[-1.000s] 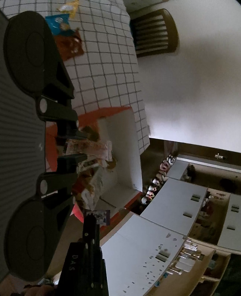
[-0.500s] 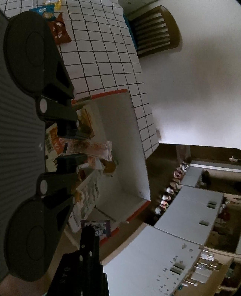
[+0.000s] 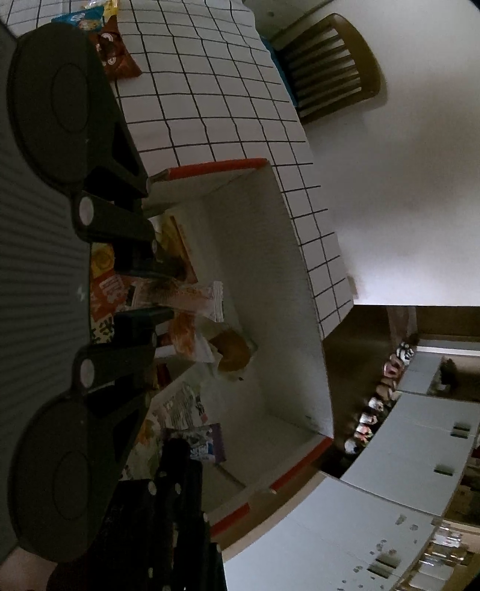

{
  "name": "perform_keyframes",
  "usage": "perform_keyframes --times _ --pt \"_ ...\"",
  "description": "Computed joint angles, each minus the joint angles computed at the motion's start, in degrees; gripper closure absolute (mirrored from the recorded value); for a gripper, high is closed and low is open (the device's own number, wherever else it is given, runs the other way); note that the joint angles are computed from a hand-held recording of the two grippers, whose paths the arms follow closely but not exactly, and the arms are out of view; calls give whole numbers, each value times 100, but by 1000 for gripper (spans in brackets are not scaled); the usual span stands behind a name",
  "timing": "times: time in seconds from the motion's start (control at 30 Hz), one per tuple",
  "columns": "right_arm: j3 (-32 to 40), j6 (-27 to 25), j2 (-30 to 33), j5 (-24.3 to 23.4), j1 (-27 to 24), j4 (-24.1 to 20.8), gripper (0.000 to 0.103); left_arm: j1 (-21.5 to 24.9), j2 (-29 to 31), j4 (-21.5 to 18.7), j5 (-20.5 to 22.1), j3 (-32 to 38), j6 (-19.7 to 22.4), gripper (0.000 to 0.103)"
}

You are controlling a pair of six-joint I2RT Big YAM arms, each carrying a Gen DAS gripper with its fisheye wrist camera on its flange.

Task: Organize snacks
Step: 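Carry both items into the red box and open both tools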

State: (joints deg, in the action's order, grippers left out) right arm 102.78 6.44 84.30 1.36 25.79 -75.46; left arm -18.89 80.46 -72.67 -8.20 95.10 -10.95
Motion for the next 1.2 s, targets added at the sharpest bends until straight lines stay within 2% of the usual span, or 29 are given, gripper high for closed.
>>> perform_keyframes --times 0.13,0.37,0.47,0.57,0.63,0.7,0.9,1.13,1.2 --pt "-78 25 20 -36 -51 -20 92 -8 116 -103 -6 43 -17 86" --pt "-39 -24 52 -176 -132 -81 86 24 211 -273 32 76 -106 86" --pt "-79 20 10 -218 -140 -57 83 43 235 -340 101 106 -170 83" --pt "-101 33 -34 -239 -151 -61 81 52 265 -442 125 144 -316 70" --pt "-112 60 -66 -225 -148 -66 78 52 211 -415 91 94 -380 43" --pt "-117 82 -105 -214 -148 -74 75 53 104 -302 42 5 -399 34" --pt "-183 121 -285 -194 -122 -27 63 54 -87 -291 124 -17 -406 34" --pt "-232 176 -512 -196 -71 52 40 69 -389 -213 247 -149 -428 34" --pt "-235 183 -575 -166 -41 78 38 79 -494 -199 258 -195 -436 34"
